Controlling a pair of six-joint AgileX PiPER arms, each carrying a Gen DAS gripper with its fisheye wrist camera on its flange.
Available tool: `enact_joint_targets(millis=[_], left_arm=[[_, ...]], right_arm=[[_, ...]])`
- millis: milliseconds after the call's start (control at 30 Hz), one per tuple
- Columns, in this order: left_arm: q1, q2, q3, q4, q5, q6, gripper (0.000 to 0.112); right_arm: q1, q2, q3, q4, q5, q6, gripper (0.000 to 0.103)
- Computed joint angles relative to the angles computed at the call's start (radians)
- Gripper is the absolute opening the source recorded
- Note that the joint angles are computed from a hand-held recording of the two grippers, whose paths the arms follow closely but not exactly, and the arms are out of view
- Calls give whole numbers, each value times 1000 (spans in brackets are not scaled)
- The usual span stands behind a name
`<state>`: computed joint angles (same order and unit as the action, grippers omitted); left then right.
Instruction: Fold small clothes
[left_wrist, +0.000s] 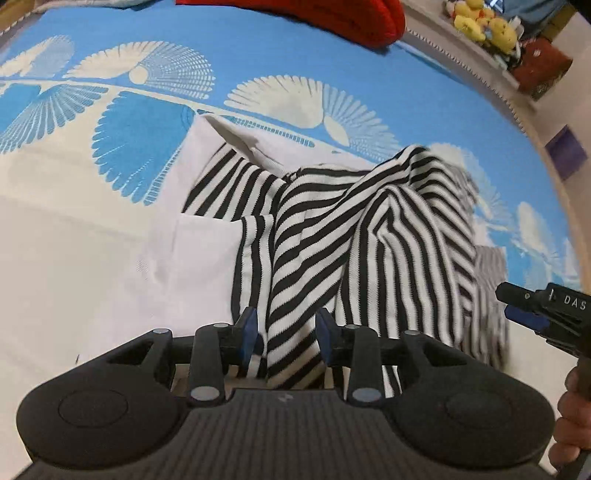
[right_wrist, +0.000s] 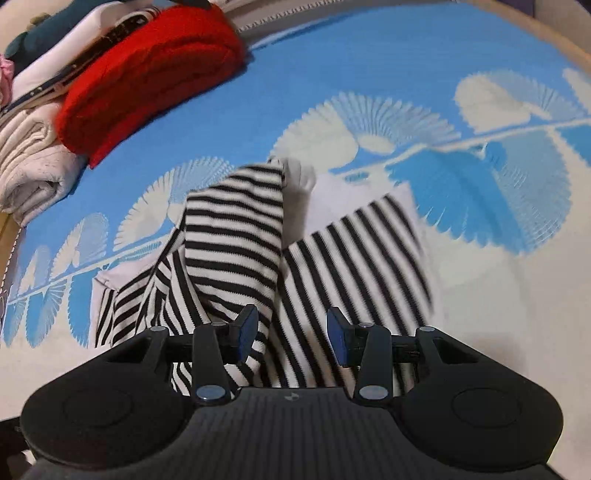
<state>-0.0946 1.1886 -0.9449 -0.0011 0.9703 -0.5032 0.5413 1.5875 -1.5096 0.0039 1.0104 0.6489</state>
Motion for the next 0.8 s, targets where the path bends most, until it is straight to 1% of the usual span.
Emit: enact_joint_targets(millis=[67,100,167,233,300,333,367,400,433,467,533,633,733,800], left_arm=[[-63,53,-9,87,-8,-81,38],[-74,62,4,112,-10,-100,38],[-85,79,13,126,-13,-112,38],[-94,103,3,127,-19,-103,37],[-114,126,-13,148,-27,-90,24],[-123,131,-20,162,-24,-87,15],[-130,129,-23,173,-24,-83,8],[-133,128,-27,177,-23,-82,5],[-122,126,-28,169,-30,-72,3],[-107,120,-27,156,-41,-61,2],[-86,102,-26,138,-61,-60,2],[-66,67,-32,121,-83,-59,2],[-15,5,-27,82,-144,-49,1],[30,-39,-33,56,-183,-27,1]], right_arm=[[0,40,-6,21,-2,19,43],[-2,58,-6,41,-10,24,43],[1,84,-2,65,-35,34,44],[19,116,-24,51,-23,45,44],[42,135,-35,23,-24,66,44],[50,138,-36,15,-27,68,43],[59,142,-41,10,-30,61,33],[67,138,-39,10,-42,45,24],[74,130,-37,6,-52,32,7],[81,121,-39,-1,-58,23,2],[88,89,-35,-34,-81,31,1],[74,8,-13,-62,-139,50,1],[45,-112,44,-80,-229,64,1],[23,-174,65,-89,-270,64,1]])
